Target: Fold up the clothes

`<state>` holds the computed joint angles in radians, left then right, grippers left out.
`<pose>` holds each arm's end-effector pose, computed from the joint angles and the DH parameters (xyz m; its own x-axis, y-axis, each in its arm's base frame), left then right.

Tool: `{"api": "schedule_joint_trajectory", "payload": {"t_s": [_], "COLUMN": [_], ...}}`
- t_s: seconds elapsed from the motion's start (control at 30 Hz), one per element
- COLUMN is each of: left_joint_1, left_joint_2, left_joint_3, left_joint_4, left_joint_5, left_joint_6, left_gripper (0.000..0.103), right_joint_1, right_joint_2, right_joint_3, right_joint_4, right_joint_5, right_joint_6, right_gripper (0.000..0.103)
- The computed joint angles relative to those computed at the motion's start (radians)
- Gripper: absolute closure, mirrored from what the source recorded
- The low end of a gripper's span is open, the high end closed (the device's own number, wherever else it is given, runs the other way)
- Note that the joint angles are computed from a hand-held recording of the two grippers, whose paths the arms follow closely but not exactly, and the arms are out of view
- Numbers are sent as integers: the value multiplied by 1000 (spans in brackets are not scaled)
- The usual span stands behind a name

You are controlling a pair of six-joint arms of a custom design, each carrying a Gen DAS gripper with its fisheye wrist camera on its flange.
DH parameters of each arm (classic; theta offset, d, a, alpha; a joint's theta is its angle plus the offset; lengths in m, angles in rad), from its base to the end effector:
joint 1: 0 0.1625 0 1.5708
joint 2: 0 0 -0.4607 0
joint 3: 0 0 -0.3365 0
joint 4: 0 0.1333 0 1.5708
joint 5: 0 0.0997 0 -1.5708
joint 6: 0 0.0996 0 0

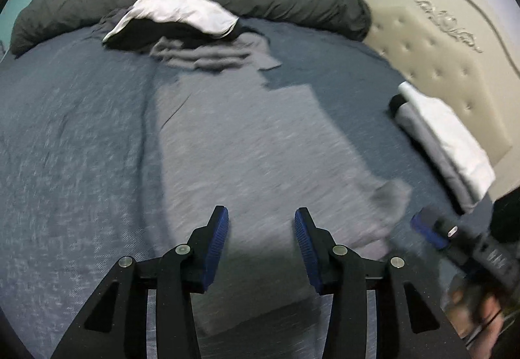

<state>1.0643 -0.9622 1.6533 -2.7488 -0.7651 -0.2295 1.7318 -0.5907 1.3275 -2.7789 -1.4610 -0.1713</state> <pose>-0.1326 -0.6618 0.3117 -0.8467 -0.1360 -0.5143 0.2425 0.7619 -0.6006 0.2651 -0.7326 0.1500 -0.9346 -0.3553 -0.0188 -0.3066 0.8311 -0.4640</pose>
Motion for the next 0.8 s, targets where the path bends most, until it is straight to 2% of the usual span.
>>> {"api": "schedule_joint_trajectory", "payload": {"t_s": [0.17, 0.37, 0.4, 0.47, 0.53, 0.63, 0.8], "left_joint_1": [13, 11, 11, 9, 9, 9, 5], "left_joint_2": [-3, 12, 14, 20, 24, 19, 6], "left_joint_3": [42, 56, 59, 64, 68, 72, 78], "left_joint_4": [-20, -48, -54, -68, -74, -76, -58], "left_joint_5": [-4, 5, 6, 12, 12, 4, -2], "left_joint_6": [21, 51, 57, 76, 84, 78, 75], "left_gripper": [57, 57, 57, 57, 57, 57, 57], "right_joint_1": [25, 37, 35, 26, 15, 0, -13], "right_joint_2": [40, 96, 100, 99, 96, 87, 37], "right_joint_3": [-64, -151, -158, -156, -151, -138, -50], "right_joint_4": [53, 108, 115, 121, 129, 134, 78], "right_joint_5": [-15, -99, -107, -101, -88, -70, -43], "right_joint_6": [-2, -14, -13, 1, 19, 44, 77], "right_gripper": [58, 57, 59, 85, 93, 96, 97]}}
